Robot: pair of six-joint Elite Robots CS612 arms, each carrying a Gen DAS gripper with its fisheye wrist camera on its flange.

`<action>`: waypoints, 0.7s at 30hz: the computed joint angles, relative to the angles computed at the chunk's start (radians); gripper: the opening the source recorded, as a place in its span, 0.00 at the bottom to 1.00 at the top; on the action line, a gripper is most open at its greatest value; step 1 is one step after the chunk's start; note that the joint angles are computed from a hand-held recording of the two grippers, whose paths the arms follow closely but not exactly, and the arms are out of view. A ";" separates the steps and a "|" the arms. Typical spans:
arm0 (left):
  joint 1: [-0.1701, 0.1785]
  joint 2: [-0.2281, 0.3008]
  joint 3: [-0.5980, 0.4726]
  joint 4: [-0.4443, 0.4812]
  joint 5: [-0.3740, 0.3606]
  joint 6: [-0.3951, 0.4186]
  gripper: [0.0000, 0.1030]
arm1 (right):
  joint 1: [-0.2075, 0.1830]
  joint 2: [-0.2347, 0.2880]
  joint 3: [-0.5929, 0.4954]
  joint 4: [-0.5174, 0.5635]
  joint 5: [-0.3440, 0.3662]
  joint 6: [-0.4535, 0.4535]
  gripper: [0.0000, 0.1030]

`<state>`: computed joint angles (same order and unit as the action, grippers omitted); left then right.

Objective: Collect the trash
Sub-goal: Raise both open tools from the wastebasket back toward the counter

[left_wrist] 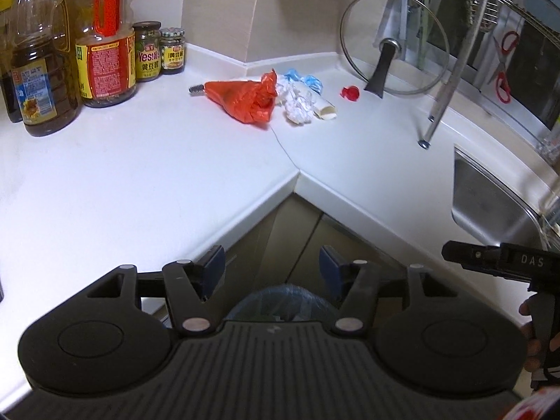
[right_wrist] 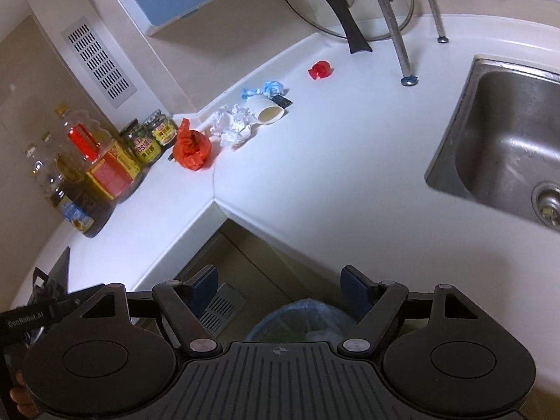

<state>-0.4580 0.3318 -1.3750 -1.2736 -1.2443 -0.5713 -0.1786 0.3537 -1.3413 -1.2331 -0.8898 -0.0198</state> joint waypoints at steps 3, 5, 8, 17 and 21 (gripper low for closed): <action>-0.001 -0.012 0.039 -0.029 0.037 -0.008 0.61 | 0.001 -0.025 0.060 -0.011 0.004 -0.038 0.75; -0.001 -0.023 0.072 -0.048 0.063 -0.018 0.65 | 0.003 -0.044 0.107 -0.028 0.005 -0.064 0.75; 0.001 -0.043 0.132 -0.087 0.092 -0.027 0.67 | 0.003 -0.071 0.180 -0.072 0.015 -0.091 0.75; 0.013 -0.112 0.341 -0.236 0.172 -0.030 0.71 | 0.010 -0.163 0.434 -0.261 0.026 -0.162 0.75; 0.022 -0.142 0.432 -0.307 0.198 -0.029 0.72 | 0.017 -0.206 0.548 -0.345 0.042 -0.185 0.75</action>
<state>-0.4361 0.1898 -0.9432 -1.5811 -1.0463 -0.6007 -0.1619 0.1472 -0.7934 -1.5782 -0.8482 -0.2044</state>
